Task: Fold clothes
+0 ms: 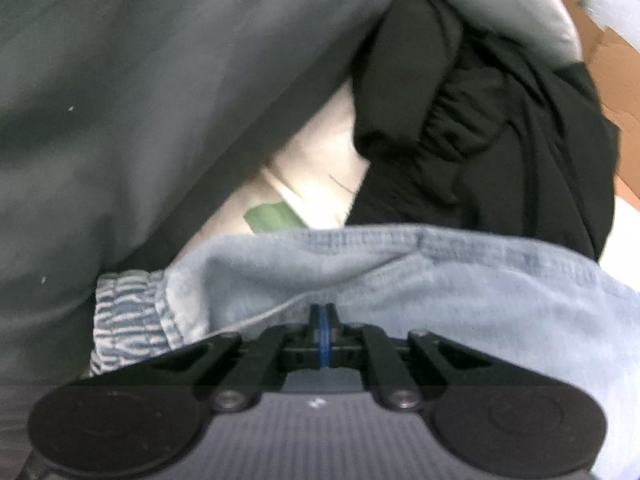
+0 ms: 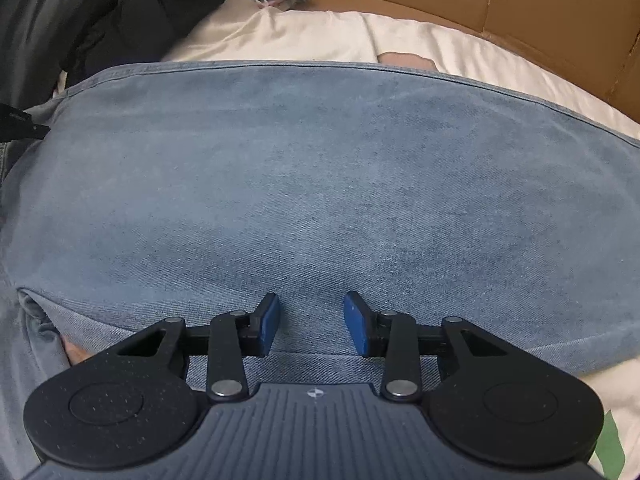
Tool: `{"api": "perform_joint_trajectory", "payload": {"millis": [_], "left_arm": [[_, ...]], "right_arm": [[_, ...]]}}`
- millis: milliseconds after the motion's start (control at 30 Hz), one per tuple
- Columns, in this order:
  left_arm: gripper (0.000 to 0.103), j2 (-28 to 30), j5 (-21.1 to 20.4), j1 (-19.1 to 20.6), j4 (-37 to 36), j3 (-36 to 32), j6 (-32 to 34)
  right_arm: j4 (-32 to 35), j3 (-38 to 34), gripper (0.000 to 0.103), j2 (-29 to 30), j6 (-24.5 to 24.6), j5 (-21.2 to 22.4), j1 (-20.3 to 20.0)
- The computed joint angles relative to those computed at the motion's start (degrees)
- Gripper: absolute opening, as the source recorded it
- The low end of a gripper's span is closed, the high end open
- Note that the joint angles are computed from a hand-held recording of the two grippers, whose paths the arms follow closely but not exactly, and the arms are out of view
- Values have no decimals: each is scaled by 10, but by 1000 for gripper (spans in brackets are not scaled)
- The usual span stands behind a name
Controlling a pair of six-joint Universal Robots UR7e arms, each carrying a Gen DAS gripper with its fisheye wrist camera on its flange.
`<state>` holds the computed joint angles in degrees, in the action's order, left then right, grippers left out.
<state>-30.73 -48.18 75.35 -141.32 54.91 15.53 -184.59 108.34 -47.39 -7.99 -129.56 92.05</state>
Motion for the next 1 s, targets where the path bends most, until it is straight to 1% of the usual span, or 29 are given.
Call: {"api": "perform_joint_trajectory", "payload": {"millis": [100, 200, 267, 333, 433, 500, 600, 633, 733, 767, 833, 933, 1000], "left_arm": [[3, 19, 19, -4, 12, -28, 2], [3, 26, 32, -9, 51, -52, -22], [3, 20, 33, -13, 59, -50, -20], [4, 3, 31, -17, 43, -30, 0], [4, -34, 10, -20, 33, 7, -4], [5, -63, 1, -22, 46, 36, -17], [7, -113, -5, -31, 58, 99, -19], [8, -131, -5, -35, 60, 124, -21], [9, -189, -13, -41, 68, 195, -46], [9, -207, -15, -44, 73, 213, -56], [10, -242, -18, -48, 86, 247, -75], [14, -288, -10, -57, 94, 296, -101], [14, -312, -7, -61, 104, 314, -121]], "right_arm": [[0, 0, 43, 0, 1, -1, 0], [1, 0, 44, 0, 3, -2, 0], [2, 0, 44, 0, 4, -3, 0], [10, 1, 44, -5, 5, -1, 0], [21, 1, 44, -9, -8, 2, 0], [34, 3, 42, -17, -35, 9, -3], [95, -1, 41, -40, -63, 11, -7], [118, -7, 41, -45, -68, -3, -5], [166, -24, 41, -52, -74, -70, 0], [182, -25, 41, -63, -69, -74, -2], [198, -19, 41, -90, -70, -66, -5], [191, -10, 42, -121, -92, -64, -4], [191, -9, 42, -136, -87, -77, 0]]}}
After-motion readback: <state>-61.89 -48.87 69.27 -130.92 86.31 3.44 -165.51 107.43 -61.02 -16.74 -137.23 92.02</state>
